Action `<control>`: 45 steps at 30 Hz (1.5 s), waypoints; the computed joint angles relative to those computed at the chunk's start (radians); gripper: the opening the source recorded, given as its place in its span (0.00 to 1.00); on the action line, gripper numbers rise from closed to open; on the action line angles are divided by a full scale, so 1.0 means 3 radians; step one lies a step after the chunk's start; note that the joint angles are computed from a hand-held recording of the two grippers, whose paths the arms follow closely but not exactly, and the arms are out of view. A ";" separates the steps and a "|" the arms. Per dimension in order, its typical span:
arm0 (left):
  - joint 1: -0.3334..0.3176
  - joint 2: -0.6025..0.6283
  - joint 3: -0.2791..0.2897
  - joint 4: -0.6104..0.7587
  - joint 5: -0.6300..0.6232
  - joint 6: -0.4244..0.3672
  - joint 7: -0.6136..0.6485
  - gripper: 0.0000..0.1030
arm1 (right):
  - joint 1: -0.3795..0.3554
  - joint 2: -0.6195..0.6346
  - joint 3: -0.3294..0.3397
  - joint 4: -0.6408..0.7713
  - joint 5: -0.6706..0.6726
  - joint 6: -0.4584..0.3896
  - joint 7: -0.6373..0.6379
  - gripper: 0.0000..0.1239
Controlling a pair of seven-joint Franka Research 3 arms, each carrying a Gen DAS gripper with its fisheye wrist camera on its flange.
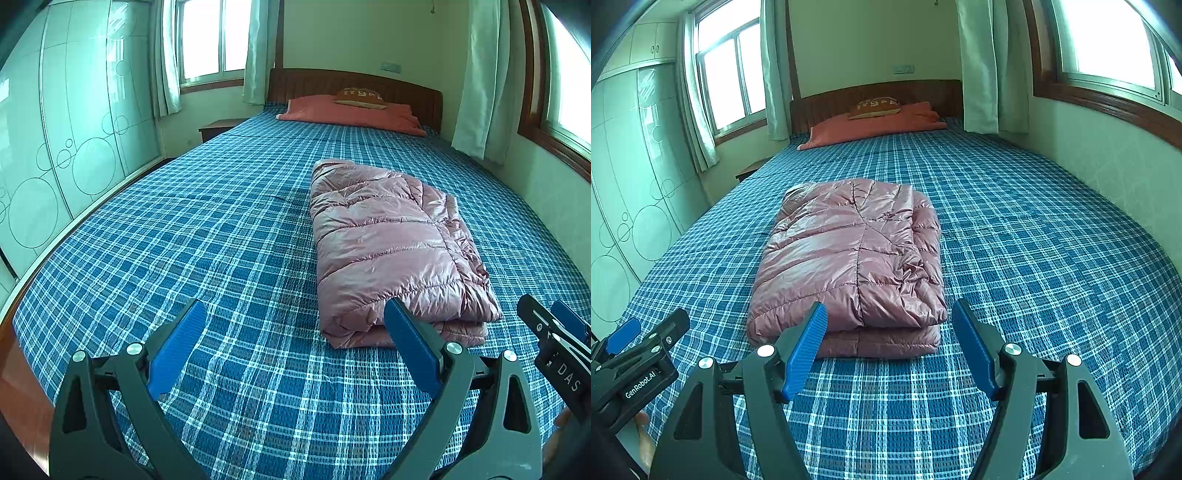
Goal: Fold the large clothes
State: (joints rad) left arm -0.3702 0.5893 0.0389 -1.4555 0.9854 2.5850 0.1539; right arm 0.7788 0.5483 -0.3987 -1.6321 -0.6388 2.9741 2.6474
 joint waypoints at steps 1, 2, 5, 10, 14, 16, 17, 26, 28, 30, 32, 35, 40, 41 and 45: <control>0.0001 0.0000 0.0000 -0.0001 0.0000 0.0003 0.0001 0.94 | -0.0009 0.0001 0.0008 0.0001 0.0007 0.0002 -0.0012 0.56; 0.0001 0.0000 0.0001 -0.0001 -0.0002 0.0003 0.0001 0.94 | -0.0012 0.0003 0.0013 0.0004 0.0014 -0.0001 -0.0021 0.56; 0.0003 0.0001 0.0001 -0.0002 -0.0004 0.0010 0.0006 0.94 | -0.0005 0.0008 0.0007 0.0010 0.0023 -0.0002 -0.0028 0.56; 0.0002 0.0001 0.0007 -0.0008 0.0006 0.0029 -0.0011 0.94 | 0.0002 0.0019 -0.0004 0.0013 0.0032 0.0013 -0.0048 0.56; 0.0001 0.0001 0.0008 -0.0015 0.0005 0.0038 -0.0012 0.94 | 0.0015 0.0019 -0.0012 0.0009 0.0044 0.0013 -0.0060 0.56; 0.0003 0.0001 0.0006 -0.0014 0.0001 0.0037 -0.0008 0.94 | 0.0016 0.0020 -0.0010 0.0011 0.0050 0.0007 -0.0076 0.56; 0.0004 0.0002 0.0005 -0.0013 -0.0002 0.0038 -0.0007 0.94 | 0.0011 0.0023 -0.0004 0.0014 0.0055 0.0004 -0.0088 0.56; 0.0008 -0.0003 0.0012 -0.0038 -0.0016 0.0071 -0.0016 0.94 | 0.0054 0.0025 -0.0060 0.0008 0.0029 0.0022 -0.0090 0.62; -0.0001 -0.0008 0.0024 -0.0042 0.0007 0.0075 -0.0047 0.94 | 0.0058 0.0022 -0.0066 0.0006 0.0021 0.0026 -0.0090 0.62; 0.0005 -0.0016 0.0026 -0.0054 0.0021 0.0105 -0.0072 0.94 | 0.0059 0.0023 -0.0069 0.0011 0.0013 0.0022 -0.0095 0.63; 0.0002 -0.0020 0.0033 -0.0054 0.0040 0.0101 -0.0089 0.94 | 0.0080 0.0029 -0.0095 0.0018 -0.0013 0.0010 -0.0069 0.65; 0.0015 -0.0018 0.0018 -0.0044 0.0022 0.0081 -0.0069 0.94 | 0.0094 0.0039 -0.0119 0.0034 -0.0059 0.0000 -0.0032 0.66; 0.0019 -0.0018 0.0027 -0.0038 0.0030 0.0114 -0.0075 0.94 | 0.0148 0.0052 -0.0190 0.0058 -0.0212 -0.0011 0.0092 0.67; 0.0018 -0.0017 0.0033 -0.0033 0.0047 0.0121 -0.0070 0.94 | 0.0141 0.0053 -0.0183 0.0064 -0.0231 -0.0015 0.0103 0.67; 0.0011 0.0013 0.0035 0.0038 0.0042 0.0040 -0.0015 0.94 | 0.0082 0.0062 -0.0113 0.0091 -0.0261 -0.0029 0.0112 0.67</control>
